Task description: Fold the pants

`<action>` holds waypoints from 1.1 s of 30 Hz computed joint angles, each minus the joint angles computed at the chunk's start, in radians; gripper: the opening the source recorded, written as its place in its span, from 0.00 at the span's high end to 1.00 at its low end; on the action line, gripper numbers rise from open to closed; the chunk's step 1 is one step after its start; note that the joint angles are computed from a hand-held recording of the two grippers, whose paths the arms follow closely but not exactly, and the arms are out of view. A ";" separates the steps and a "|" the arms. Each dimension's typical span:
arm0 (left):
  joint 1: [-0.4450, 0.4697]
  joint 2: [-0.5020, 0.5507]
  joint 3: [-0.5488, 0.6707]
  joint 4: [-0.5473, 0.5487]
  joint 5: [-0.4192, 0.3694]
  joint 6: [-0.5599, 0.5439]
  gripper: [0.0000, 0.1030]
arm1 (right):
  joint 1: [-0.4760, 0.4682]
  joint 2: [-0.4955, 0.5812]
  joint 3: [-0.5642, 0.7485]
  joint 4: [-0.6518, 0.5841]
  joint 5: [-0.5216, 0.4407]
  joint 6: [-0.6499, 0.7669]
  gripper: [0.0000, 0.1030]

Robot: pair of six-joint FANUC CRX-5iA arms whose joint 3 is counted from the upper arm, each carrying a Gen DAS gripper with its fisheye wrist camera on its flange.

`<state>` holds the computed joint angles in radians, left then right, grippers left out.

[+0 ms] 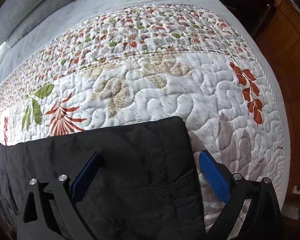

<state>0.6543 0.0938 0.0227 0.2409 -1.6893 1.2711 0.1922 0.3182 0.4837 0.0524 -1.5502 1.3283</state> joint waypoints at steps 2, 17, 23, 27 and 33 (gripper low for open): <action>-0.008 0.000 -0.001 -0.002 0.004 0.001 0.63 | 0.008 0.016 0.006 0.009 -0.007 -0.002 0.05; -0.054 -0.073 -0.050 0.014 0.089 -0.015 0.84 | 0.075 -0.113 -0.088 0.088 0.126 0.028 0.88; 0.011 -0.205 -0.160 0.142 0.164 -0.141 0.86 | 0.135 -0.292 -0.216 0.140 0.279 0.044 0.88; 0.102 -0.331 -0.272 0.269 0.179 -0.262 0.86 | 0.159 -0.455 -0.343 0.131 0.388 0.031 0.88; 0.311 -0.535 -0.427 0.421 0.087 -0.496 0.86 | 0.189 -0.722 -0.552 0.127 0.515 -0.032 0.88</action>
